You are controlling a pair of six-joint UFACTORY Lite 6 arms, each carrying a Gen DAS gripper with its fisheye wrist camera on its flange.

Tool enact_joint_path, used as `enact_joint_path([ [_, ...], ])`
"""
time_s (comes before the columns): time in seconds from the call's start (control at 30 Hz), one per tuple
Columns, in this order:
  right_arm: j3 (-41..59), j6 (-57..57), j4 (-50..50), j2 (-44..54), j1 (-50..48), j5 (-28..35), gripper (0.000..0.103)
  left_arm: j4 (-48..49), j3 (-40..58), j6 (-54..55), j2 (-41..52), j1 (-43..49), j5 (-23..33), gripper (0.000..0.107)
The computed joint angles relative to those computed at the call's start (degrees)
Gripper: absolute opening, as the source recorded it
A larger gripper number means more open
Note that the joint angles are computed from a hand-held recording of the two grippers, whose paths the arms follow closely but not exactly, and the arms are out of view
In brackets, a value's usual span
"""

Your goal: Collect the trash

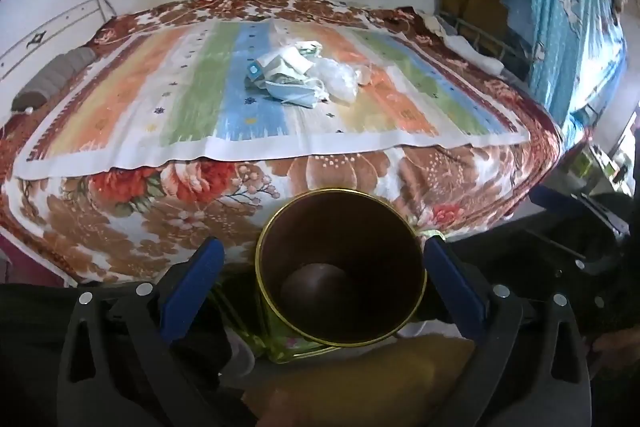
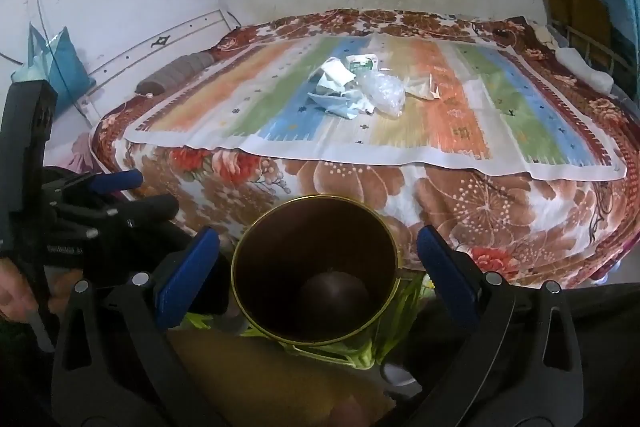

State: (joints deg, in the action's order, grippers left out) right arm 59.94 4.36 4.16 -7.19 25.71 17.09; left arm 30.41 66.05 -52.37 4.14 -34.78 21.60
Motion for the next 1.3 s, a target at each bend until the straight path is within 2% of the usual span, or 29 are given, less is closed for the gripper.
enact_joint_path([
  [0.17, 0.3, 1.3, -1.4, 0.0, 0.4, 0.8, 0.094, -3.5, 0.4, 3.6, -0.1, 0.2, 0.1, 0.097],
  [0.5, 0.7, 0.6, -0.8, 0.3, 0.2, 1.4, 0.094, -0.4, 0.6, -0.4, -0.1, -0.1, 0.9, 0.097],
  [0.97, -0.8, 3.6, -2.3, -0.5, 0.3, 0.2, 0.094, -2.1, 1.4, 0.3, 0.2, 0.8, 2.1, 0.097],
  [1.3, 0.6, -0.4, 1.4, 0.5, -0.4, 1.7, 0.094, -3.0, 1.4, 1.0, -0.3, 1.2, 3.0, 0.097],
])
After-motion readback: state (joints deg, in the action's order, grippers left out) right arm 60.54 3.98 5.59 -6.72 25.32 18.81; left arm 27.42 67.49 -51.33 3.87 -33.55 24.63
